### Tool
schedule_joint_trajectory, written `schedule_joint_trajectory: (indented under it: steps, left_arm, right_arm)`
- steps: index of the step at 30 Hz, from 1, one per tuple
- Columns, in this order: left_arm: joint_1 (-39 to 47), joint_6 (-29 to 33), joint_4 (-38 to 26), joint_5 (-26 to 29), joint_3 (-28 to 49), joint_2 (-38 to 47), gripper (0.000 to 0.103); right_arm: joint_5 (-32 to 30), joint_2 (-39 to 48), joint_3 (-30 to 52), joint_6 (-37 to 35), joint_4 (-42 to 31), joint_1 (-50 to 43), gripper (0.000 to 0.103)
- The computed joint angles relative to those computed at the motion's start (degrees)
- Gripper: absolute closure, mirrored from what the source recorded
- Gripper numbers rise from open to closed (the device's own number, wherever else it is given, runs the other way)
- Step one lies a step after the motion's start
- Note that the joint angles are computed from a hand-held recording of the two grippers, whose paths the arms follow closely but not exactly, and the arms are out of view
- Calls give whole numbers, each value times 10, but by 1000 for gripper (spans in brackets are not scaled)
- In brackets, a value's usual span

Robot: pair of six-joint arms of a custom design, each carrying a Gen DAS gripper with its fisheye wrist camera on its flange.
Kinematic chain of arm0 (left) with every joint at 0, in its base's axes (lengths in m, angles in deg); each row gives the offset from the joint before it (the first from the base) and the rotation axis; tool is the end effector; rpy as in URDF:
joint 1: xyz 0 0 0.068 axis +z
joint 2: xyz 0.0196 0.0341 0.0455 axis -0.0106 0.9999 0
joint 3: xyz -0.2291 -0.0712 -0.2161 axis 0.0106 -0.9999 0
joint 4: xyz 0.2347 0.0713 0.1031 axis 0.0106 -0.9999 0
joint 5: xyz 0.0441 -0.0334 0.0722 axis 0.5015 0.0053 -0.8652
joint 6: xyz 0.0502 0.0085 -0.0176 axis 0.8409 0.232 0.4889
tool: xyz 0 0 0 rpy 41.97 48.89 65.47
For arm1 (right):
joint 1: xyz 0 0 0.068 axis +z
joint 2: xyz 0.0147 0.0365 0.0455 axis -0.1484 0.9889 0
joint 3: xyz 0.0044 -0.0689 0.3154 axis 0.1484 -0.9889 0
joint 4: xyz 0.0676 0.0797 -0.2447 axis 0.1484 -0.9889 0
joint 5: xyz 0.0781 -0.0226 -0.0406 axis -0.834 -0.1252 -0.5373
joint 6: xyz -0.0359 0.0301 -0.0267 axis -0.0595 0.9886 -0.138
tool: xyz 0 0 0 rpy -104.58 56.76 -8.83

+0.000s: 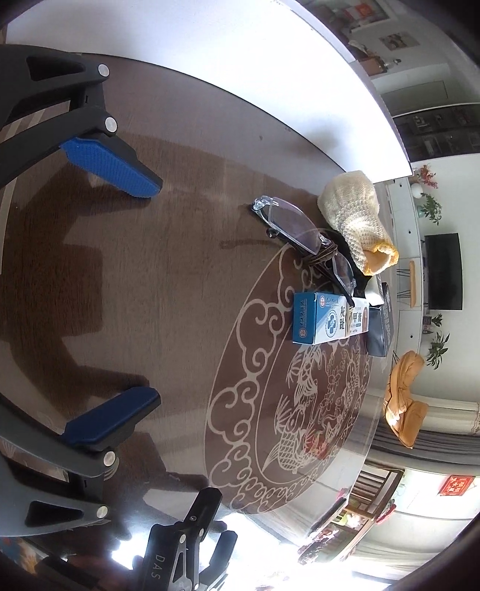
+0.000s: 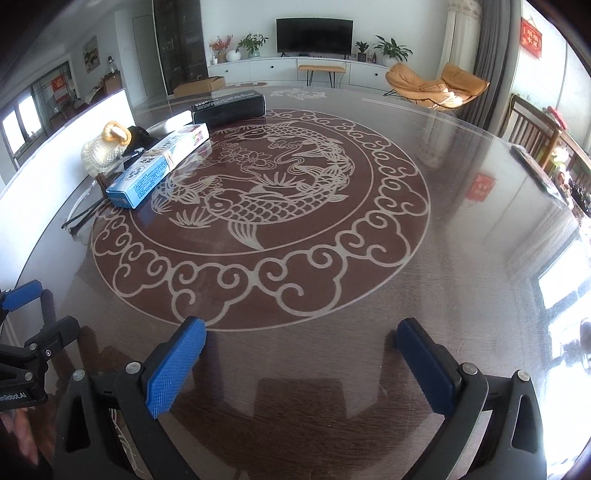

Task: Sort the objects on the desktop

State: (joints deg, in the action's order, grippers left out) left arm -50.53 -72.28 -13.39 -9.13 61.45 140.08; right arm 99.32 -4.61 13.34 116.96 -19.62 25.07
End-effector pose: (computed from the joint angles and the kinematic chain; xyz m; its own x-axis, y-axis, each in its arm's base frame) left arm 0.1748 -0.1869 0.1218 -0.8060 0.1393 -0.5753 0.1672 0.9859 0.0045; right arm 0.1681 0.0979 0.1264 -0.8130 -0.0166 -0.5820 -0.0141 0.9999 -0.0088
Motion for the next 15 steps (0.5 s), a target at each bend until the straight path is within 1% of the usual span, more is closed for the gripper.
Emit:
schedule_joint_trajectory:
  steps: [15]
  left_arm:
    - [-1, -1, 5, -3, -1, 3, 0]
  right_arm:
    - [0, 0, 0, 0, 0, 0, 0]
